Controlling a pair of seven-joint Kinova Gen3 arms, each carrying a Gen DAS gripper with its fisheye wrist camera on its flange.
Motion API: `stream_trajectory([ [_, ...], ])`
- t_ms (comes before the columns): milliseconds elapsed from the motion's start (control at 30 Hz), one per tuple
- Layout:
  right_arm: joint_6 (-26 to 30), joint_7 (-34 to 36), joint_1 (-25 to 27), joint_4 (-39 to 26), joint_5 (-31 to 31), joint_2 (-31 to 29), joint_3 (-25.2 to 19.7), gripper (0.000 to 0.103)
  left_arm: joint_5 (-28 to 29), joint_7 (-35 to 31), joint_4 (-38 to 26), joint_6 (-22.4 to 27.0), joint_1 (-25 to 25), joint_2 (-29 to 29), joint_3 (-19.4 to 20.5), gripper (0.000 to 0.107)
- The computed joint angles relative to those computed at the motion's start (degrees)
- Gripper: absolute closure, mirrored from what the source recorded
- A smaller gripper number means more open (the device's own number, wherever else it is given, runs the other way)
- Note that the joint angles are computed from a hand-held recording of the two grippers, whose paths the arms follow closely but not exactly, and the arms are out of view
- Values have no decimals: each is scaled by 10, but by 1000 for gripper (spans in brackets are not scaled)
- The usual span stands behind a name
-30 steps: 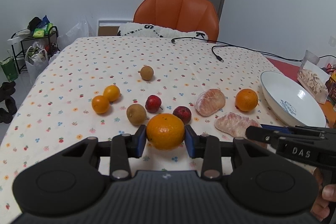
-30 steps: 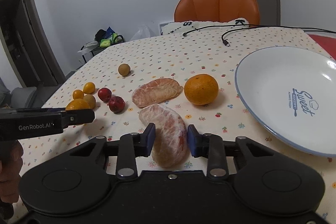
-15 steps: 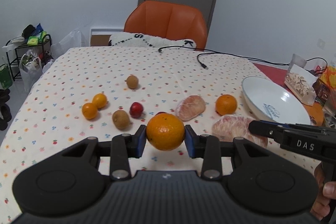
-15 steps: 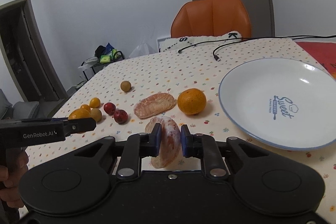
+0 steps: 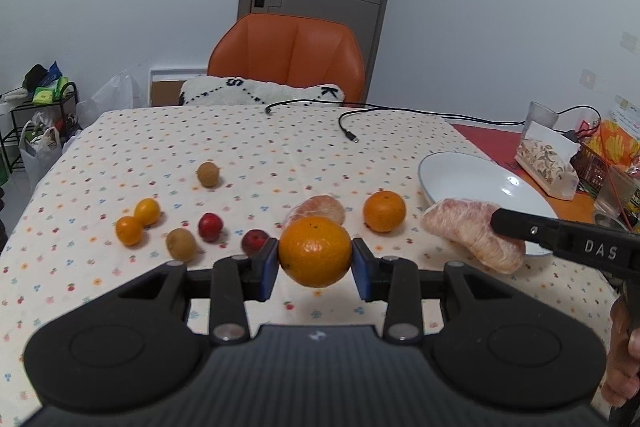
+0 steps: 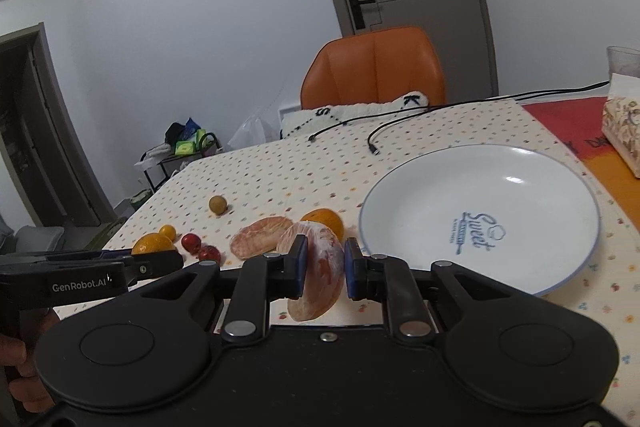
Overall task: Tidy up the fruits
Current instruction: 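Carry the pomelo segment with the right gripper onto the white plate and release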
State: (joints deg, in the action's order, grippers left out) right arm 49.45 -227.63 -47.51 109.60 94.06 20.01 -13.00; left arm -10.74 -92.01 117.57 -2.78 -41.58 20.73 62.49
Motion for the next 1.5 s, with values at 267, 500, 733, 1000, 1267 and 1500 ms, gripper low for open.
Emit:
stream_trajectory([
  [267,38,-35,1,31,0,-17,-3,86,-3,1,-7,-2,34,1,-16,71],
  [500,60,-51,6,47,-10,-23,-6,86,-4,1,-21,0,77,7,-44,71],
  [733,77,-62,14,59,-20,-26,-4,86,3,-11,-42,7,126,15,-77,71],
  [1000,91,-75,23,75,-28,-31,-2,86,18,-32,-73,14,198,27,-122,71],
  [1267,98,-71,35,72,-36,-21,5,86,44,-59,-105,29,264,40,-169,71],
  [1500,101,-86,48,77,-30,-14,13,86,73,-91,-137,44,326,50,-217,71],
])
